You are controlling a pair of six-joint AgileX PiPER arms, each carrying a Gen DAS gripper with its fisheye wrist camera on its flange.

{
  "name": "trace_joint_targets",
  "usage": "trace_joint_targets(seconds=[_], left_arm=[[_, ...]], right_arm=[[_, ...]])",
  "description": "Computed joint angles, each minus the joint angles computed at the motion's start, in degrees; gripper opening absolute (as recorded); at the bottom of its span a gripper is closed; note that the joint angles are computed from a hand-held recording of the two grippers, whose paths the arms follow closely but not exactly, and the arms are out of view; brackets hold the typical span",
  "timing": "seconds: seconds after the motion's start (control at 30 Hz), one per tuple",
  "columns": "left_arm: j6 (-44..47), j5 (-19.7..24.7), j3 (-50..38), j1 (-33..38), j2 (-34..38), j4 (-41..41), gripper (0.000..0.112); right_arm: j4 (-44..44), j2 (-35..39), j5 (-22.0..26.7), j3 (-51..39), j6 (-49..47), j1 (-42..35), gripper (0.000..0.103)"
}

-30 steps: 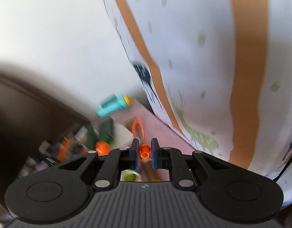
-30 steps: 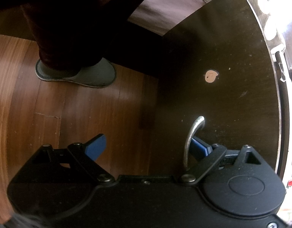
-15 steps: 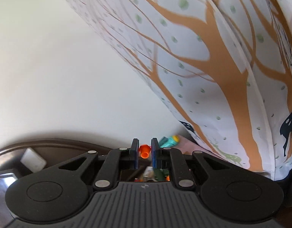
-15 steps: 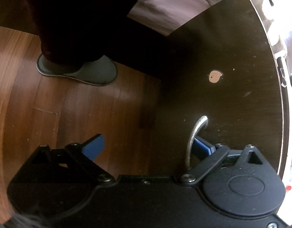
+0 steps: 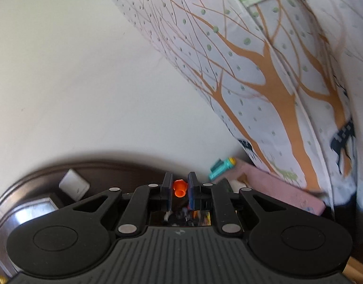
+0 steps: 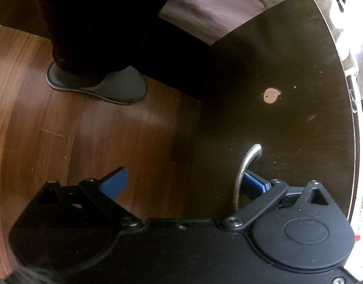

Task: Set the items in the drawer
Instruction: 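Lift the orange earplug with the left gripper over the open drawer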

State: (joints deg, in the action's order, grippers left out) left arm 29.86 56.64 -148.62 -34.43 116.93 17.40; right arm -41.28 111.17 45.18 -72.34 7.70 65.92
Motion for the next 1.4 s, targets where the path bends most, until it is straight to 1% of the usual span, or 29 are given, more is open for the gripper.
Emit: trace_joint_targets(seconds=[0.07, 0.13, 0.27, 0.57, 0.67, 0.8, 1.17, 1.4], left_arm=[[-0.6, -1.8, 5.5, 1.0, -2.3, -0.2, 0.012], [-2.3, -4.8, 14.9, 1.7, -6.8, 0.1, 0.012], [-5.0, -7.7, 27.3, 2.8, -11.4, -0.3, 0.012], [-8.4, -13.0, 45.2, 3.1, -15.0, -3.1, 0.012], [-9.6, -14.4, 47.5, 3.4, -14.6, -4.0, 0.012], [-11.0, -14.7, 50.3, 4.8, -13.5, -4.0, 0.012], [-16.2, -12.2, 58.2, 10.0, -6.2, 0.4, 0.012], [-19.5, -9.7, 58.7, 12.5, -1.4, 1.7, 0.012]], right_arm=[[0.3, 0.1, 0.3, -0.3, -0.1, 0.0, 0.103], [0.5, 0.2, 0.6, -0.6, -0.2, 0.0, 0.103], [0.5, 0.1, 0.4, -0.4, -0.3, -0.1, 0.103], [0.5, 0.0, 0.0, -0.1, -0.3, -0.2, 0.103], [0.4, -0.2, -0.2, 0.2, -0.3, -0.2, 0.103], [0.1, -0.5, -0.6, 0.7, -0.4, -0.2, 0.103], [-0.6, -0.4, -1.0, 1.1, 0.3, 0.0, 0.103], [-1.5, -0.2, -1.4, 1.4, 1.0, 0.2, 0.103]])
